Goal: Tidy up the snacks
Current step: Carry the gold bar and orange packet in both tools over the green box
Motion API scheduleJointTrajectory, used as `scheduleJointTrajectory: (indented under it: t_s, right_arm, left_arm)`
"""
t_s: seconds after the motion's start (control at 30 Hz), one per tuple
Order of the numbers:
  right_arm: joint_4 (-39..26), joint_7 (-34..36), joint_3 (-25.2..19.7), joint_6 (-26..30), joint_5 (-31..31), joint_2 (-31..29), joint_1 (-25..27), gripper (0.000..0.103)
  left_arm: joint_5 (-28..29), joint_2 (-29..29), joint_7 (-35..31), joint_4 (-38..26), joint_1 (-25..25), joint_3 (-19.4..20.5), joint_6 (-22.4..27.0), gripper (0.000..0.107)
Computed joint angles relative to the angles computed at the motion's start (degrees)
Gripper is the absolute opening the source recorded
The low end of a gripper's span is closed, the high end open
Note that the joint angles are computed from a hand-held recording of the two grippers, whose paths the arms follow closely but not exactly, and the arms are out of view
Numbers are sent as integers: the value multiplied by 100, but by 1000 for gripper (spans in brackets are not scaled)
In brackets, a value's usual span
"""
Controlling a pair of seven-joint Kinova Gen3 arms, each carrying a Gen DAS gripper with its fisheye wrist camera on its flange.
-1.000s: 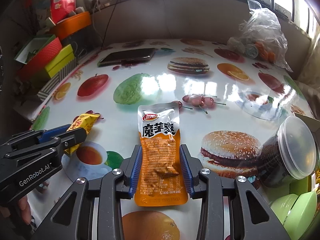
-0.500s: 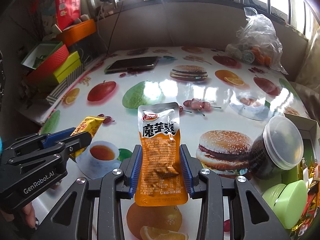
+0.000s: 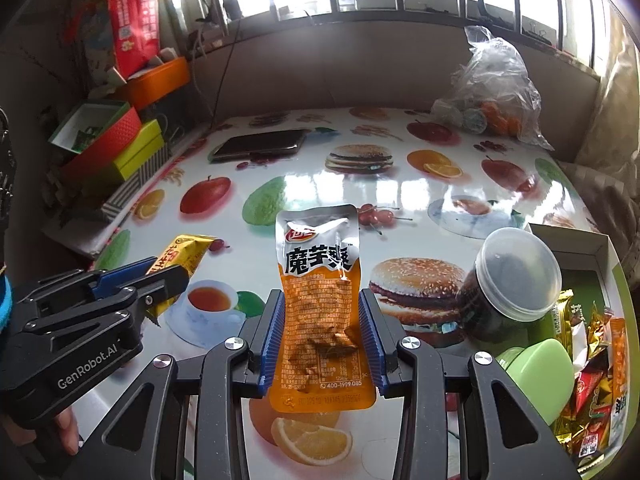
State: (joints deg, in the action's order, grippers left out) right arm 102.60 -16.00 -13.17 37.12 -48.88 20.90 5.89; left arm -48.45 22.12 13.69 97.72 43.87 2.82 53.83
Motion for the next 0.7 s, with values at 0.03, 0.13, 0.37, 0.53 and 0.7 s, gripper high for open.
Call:
scheduleJointTrajectory:
  t_s: [0.03,0.13,0.37,0.53,0.7]
  right_arm:
    - [8,46,-7,33,-40,-20,56,36]
    - [27,141,27,84,-134,-74,145,36]
    - [-10,271,176,263,-304,-128,309,36]
    - [-40,341,285,380,-406,-166,409,36]
    - [-89,447,380,489,-580,-199,559,36]
  left_arm:
    - [6,15,-23,-43,8,14,19,26]
    - [-6,56,-69,-162,53,25,54,26]
    - [17,188,-298,-513,159,10,194,26]
    - [56,284,-515,-756,210,-24,216,26]
    - [119,378,-748,-996,229,-76,155,26]
